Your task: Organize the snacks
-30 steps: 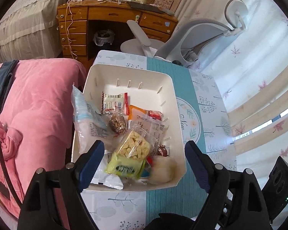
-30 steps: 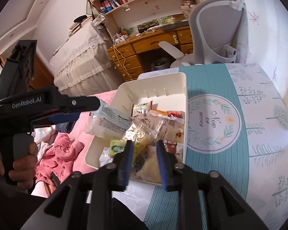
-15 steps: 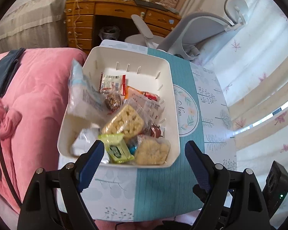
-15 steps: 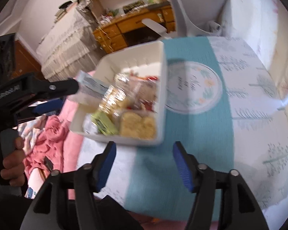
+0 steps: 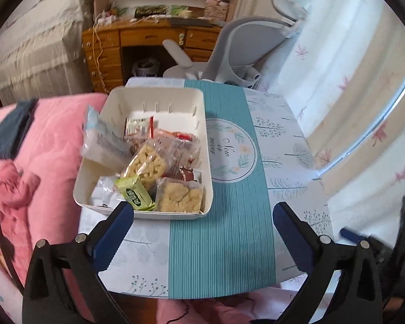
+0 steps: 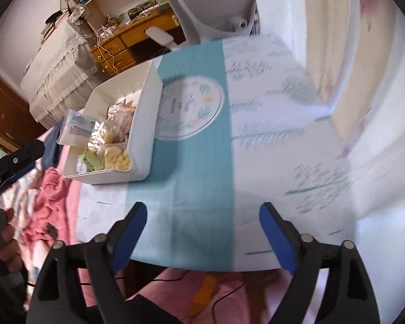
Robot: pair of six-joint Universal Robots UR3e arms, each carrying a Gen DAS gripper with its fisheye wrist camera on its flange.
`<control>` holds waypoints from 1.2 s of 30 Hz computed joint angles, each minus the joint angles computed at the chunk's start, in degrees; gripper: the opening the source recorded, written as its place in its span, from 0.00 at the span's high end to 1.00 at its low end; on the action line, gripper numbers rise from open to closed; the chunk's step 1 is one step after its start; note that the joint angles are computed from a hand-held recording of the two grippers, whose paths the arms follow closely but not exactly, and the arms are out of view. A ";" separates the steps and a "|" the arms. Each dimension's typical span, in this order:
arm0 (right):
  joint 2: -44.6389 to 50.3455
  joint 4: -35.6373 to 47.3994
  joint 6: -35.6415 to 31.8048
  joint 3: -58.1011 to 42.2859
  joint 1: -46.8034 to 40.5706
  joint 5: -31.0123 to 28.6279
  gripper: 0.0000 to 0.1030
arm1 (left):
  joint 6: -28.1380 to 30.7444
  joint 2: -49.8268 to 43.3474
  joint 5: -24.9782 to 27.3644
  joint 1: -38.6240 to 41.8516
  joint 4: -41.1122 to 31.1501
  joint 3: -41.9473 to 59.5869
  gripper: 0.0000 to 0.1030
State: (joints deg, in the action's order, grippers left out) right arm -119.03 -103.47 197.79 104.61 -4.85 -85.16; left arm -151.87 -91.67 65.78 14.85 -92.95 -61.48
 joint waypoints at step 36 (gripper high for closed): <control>-10.05 23.53 -15.93 -18.06 -16.10 11.22 0.00 | -19.32 9.86 13.15 -15.12 3.18 2.01 0.01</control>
